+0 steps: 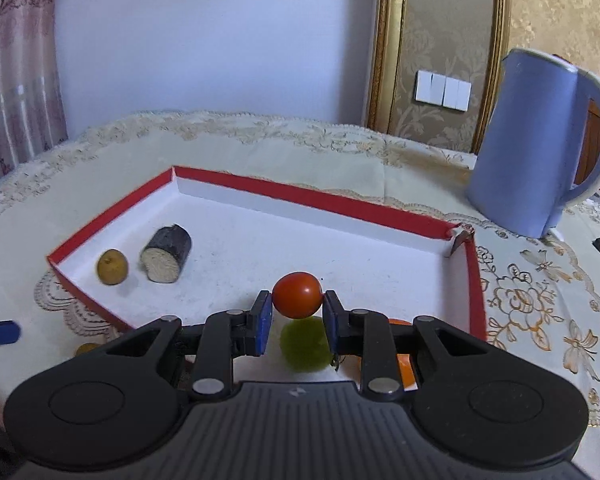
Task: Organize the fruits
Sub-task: 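Carry the red tomato into the red box and open the right gripper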
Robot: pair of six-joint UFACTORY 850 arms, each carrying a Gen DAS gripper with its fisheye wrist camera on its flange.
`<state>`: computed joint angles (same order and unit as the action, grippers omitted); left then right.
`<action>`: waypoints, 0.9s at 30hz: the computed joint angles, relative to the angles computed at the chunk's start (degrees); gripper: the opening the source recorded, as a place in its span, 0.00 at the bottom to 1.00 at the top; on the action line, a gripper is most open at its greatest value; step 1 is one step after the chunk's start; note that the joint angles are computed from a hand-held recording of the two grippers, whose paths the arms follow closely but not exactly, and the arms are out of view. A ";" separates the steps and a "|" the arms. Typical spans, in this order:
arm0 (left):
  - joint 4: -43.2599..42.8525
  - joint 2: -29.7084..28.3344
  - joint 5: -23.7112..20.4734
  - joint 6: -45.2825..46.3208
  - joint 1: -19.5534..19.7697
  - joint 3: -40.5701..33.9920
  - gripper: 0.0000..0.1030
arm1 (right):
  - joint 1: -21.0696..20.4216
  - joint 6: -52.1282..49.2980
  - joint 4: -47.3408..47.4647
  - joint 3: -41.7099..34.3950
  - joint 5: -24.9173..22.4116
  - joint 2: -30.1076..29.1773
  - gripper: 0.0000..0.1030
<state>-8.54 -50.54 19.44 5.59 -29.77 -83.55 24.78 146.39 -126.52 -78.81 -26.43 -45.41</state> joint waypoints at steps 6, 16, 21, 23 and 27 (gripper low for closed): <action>-0.50 0.01 -0.01 0.50 -0.05 0.03 1.00 | -0.62 -0.41 -2.36 -2.94 2.27 -1.64 0.26; -0.95 0.01 -0.07 0.91 -0.17 -0.05 1.00 | -0.09 -16.93 8.34 -8.26 5.03 -4.83 0.27; -0.53 0.00 -0.01 0.47 -0.12 -0.04 1.00 | -0.25 -12.48 5.04 -6.80 6.38 -3.40 0.31; -0.53 0.00 -0.01 0.47 -0.12 -0.04 1.00 | 0.11 -7.75 1.30 -3.10 4.23 -1.06 0.46; -0.55 0.00 0.01 0.46 -0.13 -0.03 1.00 | 2.05 -0.56 -2.00 8.55 -7.13 5.13 0.59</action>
<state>-9.09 -50.54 19.45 6.05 -29.91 -83.58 26.83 145.83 -128.52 -70.27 -33.56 -40.28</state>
